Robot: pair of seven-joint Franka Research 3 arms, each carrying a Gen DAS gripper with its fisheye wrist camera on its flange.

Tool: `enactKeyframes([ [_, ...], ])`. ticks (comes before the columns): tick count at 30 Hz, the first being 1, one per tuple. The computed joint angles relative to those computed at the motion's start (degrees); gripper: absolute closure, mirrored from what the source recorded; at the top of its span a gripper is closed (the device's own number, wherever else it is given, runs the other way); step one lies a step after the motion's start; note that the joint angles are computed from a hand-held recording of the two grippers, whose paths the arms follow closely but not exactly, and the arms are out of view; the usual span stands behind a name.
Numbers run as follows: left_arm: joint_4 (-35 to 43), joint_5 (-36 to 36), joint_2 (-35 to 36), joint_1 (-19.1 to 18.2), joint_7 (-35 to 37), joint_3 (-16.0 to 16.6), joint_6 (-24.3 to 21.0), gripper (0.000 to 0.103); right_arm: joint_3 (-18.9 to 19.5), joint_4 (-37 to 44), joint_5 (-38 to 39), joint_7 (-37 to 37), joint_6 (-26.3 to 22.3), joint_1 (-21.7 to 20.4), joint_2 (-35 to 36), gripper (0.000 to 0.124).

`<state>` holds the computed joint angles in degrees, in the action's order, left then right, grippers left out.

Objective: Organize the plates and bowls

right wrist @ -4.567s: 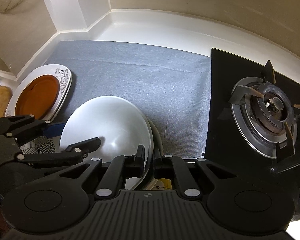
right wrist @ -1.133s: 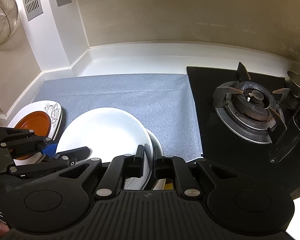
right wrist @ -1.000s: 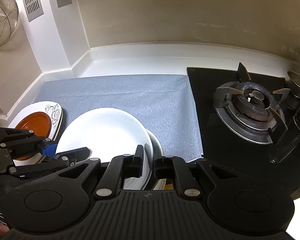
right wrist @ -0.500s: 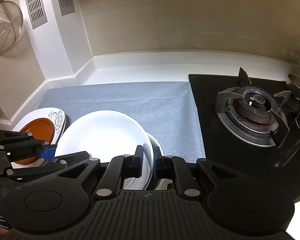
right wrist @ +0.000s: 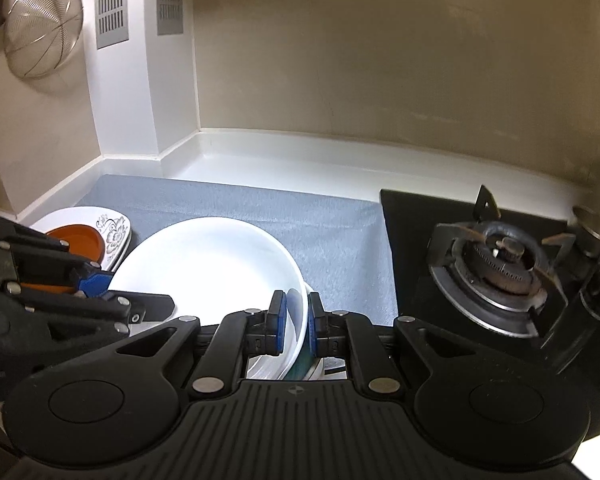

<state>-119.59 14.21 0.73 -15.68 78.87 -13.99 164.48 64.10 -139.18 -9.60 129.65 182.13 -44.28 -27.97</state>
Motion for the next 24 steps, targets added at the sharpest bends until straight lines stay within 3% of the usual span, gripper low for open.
enactKeyframes([
  [15, 0.49, -7.83, 0.45, 0.12, 4.33, -0.39, -0.4, 0.09, 4.67, -0.39, 1.53, 0.77, 0.77, -4.31, -6.51, 0.112],
  [18, 0.73, -6.07, 0.58, 0.04, 3.11, -0.26, -0.2, 0.091, 5.67, -0.68, 2.61, 1.58, 1.94, -5.65, -9.03, 0.111],
  [24, 0.91, -4.73, 0.82, 0.01, 2.28, -0.25, -0.07, 0.091, 5.26, -0.33, 3.52, 0.21, 1.5, -5.19, -6.95, 0.11],
])
